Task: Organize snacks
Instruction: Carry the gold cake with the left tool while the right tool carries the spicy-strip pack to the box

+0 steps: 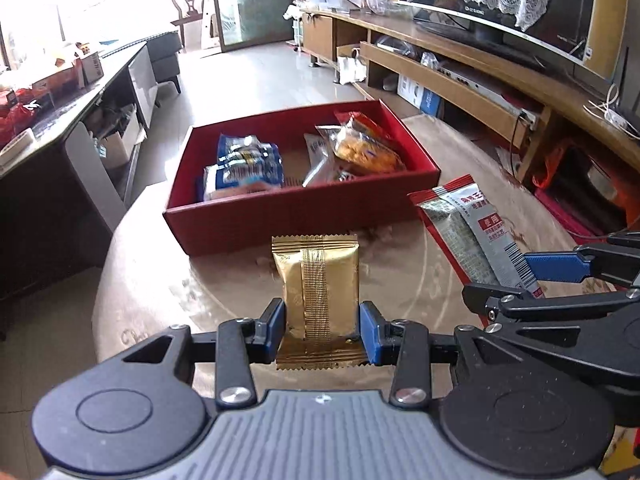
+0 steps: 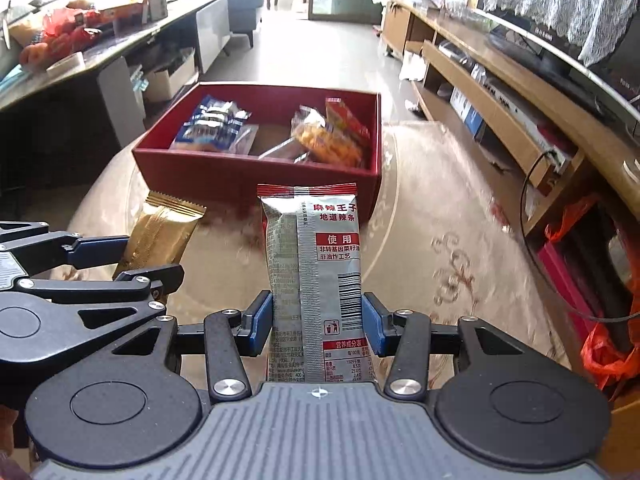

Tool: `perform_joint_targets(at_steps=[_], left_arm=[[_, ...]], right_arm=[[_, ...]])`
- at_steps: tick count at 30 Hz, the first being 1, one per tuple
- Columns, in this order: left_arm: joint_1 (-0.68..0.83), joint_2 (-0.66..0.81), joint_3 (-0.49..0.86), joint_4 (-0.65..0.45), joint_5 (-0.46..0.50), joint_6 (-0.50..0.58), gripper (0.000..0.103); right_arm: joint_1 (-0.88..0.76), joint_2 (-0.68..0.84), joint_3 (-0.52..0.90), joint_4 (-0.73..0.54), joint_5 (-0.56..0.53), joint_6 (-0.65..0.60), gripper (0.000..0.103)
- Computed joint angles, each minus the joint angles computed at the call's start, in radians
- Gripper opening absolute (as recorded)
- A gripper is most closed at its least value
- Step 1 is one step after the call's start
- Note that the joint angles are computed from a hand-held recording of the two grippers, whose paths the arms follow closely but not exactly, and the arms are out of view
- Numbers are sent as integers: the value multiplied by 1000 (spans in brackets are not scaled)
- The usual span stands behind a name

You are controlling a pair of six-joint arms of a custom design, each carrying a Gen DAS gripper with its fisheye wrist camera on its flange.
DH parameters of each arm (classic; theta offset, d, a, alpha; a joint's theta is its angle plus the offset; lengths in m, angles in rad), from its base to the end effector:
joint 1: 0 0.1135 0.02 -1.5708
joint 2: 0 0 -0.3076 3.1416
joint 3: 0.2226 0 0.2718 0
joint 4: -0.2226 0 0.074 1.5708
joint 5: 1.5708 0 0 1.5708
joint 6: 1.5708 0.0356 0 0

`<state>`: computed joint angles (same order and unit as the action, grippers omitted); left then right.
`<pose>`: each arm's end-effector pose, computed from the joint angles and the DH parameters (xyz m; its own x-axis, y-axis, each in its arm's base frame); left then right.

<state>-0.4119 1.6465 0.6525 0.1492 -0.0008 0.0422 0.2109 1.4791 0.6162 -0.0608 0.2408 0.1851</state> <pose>0.2849 -0.1244 0.1488 -0.6678 0.3378 -0.6633 0.4284 0.9031 0.0286 0.2709 0.0493 0.1708 -0.7784 0.0162 -0.6276 0.0820 0.9937 -0.0761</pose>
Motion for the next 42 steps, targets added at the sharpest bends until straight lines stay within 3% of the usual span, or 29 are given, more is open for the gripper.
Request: perform_joint_targets(at_steps=[29, 42], left_arm=[[37, 209, 342, -13, -72, -7, 34], [58, 336, 507, -52, -86, -16, 34]], right_arm=[[-59, 227, 282, 80, 24, -80, 55], [-93, 358, 426, 77, -22, -103, 55]])
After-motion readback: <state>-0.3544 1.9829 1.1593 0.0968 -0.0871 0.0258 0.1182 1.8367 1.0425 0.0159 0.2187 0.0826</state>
